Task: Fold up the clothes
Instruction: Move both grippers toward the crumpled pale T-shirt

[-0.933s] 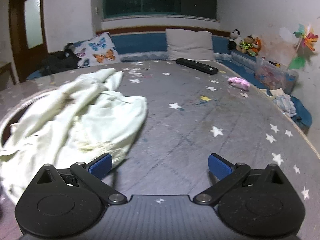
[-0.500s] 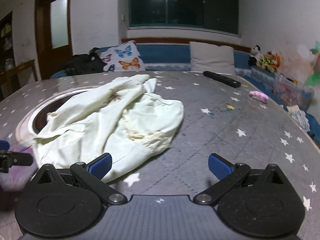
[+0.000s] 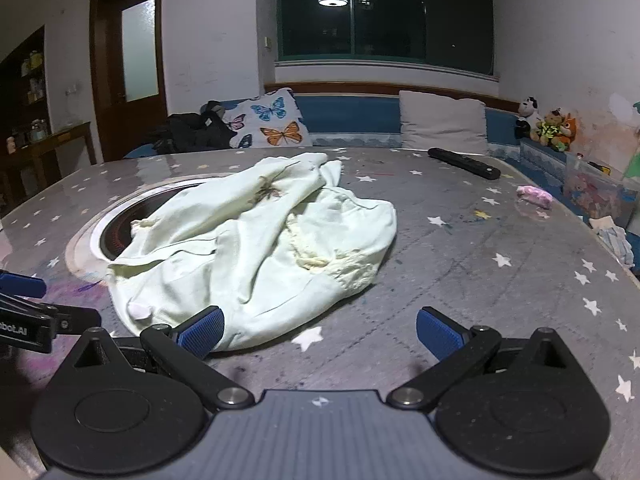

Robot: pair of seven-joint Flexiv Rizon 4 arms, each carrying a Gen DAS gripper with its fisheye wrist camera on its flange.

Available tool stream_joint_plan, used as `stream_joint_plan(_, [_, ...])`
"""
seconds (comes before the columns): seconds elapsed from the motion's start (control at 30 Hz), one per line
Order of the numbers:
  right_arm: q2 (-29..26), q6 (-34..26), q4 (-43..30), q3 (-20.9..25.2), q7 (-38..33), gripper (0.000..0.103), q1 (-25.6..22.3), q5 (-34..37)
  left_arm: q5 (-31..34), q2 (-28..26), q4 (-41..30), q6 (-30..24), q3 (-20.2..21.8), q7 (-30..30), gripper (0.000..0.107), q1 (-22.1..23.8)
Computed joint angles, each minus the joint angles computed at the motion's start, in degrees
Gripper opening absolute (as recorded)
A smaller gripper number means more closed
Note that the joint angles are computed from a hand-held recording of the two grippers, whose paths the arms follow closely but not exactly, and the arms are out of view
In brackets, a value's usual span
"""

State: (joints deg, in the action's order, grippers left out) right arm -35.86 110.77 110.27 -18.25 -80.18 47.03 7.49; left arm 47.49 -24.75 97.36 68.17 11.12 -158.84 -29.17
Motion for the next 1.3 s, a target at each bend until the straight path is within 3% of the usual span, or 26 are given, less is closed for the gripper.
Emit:
stream_joint_plan(0.47, [1.1, 1.7, 1.8, 3.8, -1.9, 0.103, -1.8, -0.2, 2.9, 1.0, 0.6, -2.0, -0.9, -2.4, 0.103, -0.8])
stream_joint_plan(1.3, [2.4, 1.1, 3.8, 3.9, -4.4, 0.103, -0.4, 0.0, 5.8, 2.2, 1.2, -3.6, -2.9, -4.9, 0.103, -0.7])
